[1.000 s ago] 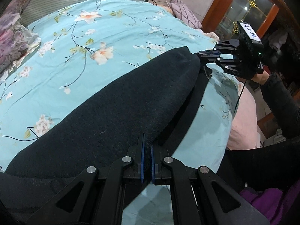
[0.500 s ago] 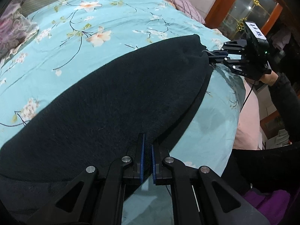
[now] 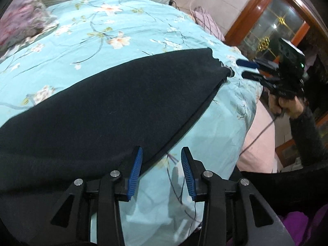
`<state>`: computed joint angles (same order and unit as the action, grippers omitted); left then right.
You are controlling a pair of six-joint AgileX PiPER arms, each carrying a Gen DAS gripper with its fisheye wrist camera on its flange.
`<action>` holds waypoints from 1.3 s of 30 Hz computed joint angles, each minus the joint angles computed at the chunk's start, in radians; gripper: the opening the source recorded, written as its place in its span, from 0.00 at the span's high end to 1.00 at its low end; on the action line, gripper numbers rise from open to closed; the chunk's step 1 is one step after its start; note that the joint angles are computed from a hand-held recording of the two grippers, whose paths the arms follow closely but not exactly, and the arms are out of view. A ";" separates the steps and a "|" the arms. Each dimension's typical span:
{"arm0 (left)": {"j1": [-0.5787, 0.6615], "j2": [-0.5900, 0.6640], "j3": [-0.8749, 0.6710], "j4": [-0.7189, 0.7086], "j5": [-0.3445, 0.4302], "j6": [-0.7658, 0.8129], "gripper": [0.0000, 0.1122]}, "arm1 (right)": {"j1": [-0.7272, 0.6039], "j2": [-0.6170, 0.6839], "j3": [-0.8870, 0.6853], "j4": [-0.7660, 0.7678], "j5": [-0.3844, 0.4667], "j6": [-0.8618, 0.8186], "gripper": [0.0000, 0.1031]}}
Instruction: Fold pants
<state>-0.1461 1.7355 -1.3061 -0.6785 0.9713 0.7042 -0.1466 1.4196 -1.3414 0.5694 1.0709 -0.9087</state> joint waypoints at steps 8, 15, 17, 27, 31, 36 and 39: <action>0.161 -0.110 0.117 -0.054 -0.020 0.041 0.61 | 0.232 0.018 0.048 0.067 -0.080 0.198 0.54; 0.392 -0.162 0.155 -0.096 0.007 0.097 0.56 | 0.416 0.091 0.019 0.087 -0.164 0.316 0.54; 0.451 -0.162 0.146 -0.099 0.019 0.106 0.55 | 0.463 0.129 -0.014 0.085 -0.177 0.354 0.54; 0.693 -0.100 0.022 -0.096 0.070 0.143 0.48 | 0.590 0.279 -0.173 0.105 -0.189 0.448 0.54; 0.736 -0.053 -0.053 -0.079 0.082 0.133 0.47 | 0.619 0.335 -0.238 0.100 -0.183 0.472 0.54; 0.761 0.005 -0.149 -0.039 0.093 0.107 0.47 | 0.633 0.400 -0.320 0.089 -0.152 0.502 0.54; 0.756 0.034 -0.189 -0.018 0.084 0.082 0.47 | 0.638 0.435 -0.364 0.090 -0.130 0.503 0.54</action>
<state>0.6103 1.7692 -1.4951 -0.6960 1.0553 0.7858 0.4912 1.8542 -1.7049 0.6597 0.9406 -0.4058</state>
